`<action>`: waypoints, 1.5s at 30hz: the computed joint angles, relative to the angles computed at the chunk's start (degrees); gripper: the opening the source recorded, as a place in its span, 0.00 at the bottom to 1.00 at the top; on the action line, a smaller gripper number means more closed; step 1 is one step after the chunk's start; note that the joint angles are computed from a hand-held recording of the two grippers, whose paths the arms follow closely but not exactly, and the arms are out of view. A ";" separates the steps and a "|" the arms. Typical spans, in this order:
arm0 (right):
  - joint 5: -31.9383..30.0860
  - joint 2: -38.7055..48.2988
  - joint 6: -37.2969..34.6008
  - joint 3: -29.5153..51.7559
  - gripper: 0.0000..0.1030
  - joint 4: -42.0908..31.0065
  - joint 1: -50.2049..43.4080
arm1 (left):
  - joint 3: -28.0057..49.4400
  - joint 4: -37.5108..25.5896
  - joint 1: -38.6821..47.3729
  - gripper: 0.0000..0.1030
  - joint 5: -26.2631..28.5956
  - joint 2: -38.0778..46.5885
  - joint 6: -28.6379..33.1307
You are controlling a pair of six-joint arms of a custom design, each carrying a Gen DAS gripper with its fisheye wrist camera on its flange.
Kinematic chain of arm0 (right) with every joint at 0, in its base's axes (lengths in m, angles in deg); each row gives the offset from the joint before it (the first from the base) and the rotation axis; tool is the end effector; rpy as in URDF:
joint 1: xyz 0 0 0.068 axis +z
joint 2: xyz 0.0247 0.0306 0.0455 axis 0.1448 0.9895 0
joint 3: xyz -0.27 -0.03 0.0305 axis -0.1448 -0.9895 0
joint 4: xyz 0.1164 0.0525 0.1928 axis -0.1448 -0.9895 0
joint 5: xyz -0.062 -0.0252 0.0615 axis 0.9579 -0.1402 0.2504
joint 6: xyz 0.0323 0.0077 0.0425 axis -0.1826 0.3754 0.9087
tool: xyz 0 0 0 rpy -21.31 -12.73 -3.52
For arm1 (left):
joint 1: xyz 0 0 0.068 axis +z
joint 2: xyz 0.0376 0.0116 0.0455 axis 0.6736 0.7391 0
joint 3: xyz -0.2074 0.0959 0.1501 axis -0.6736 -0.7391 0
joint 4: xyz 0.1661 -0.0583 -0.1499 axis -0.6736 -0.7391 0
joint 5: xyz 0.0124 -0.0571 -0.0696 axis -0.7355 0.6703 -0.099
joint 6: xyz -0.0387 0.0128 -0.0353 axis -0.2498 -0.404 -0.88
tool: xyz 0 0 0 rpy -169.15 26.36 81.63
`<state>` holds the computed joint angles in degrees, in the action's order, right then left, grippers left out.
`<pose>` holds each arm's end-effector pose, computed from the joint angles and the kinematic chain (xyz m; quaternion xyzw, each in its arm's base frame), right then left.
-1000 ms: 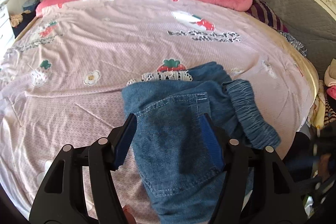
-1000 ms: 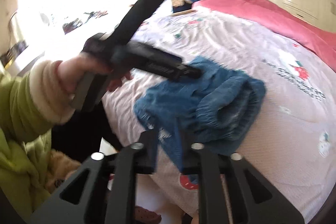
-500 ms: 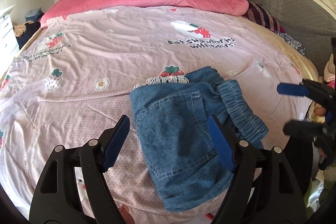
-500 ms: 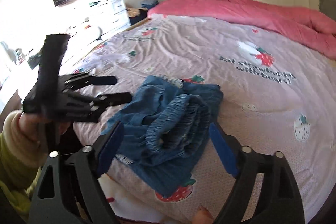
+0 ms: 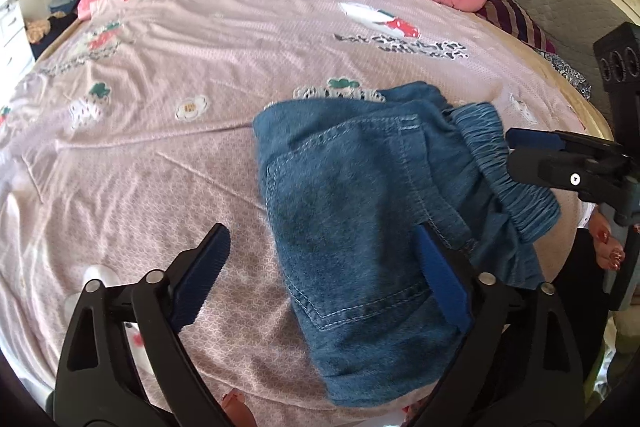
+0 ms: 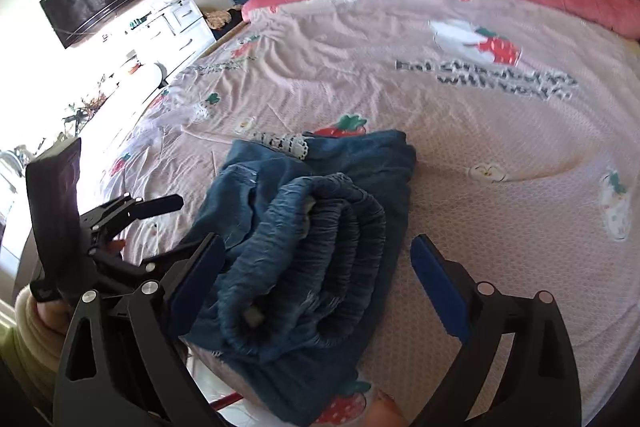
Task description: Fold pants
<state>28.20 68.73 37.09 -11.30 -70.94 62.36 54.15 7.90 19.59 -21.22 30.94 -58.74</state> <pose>0.1431 0.1887 0.2177 -0.0706 0.9241 0.2317 0.2955 0.1678 -0.0748 0.1928 0.1920 0.9279 -0.1198 0.2964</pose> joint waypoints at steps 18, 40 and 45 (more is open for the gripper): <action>-8.68 9.65 0.79 -4.31 0.62 13.98 -5.13 | -3.06 8.12 2.79 0.69 9.78 7.82 -0.11; -5.50 14.41 -10.99 11.48 0.40 9.58 -13.48 | 14.68 7.26 4.42 0.42 6.28 17.40 2.05; -7.53 25.35 -10.20 15.74 0.52 7.55 -16.09 | 15.54 10.84 4.58 0.48 4.47 26.14 1.30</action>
<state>20.67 94.08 26.90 4.45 -63.39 46.27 69.69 18.74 24.17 -16.74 57.08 -57.45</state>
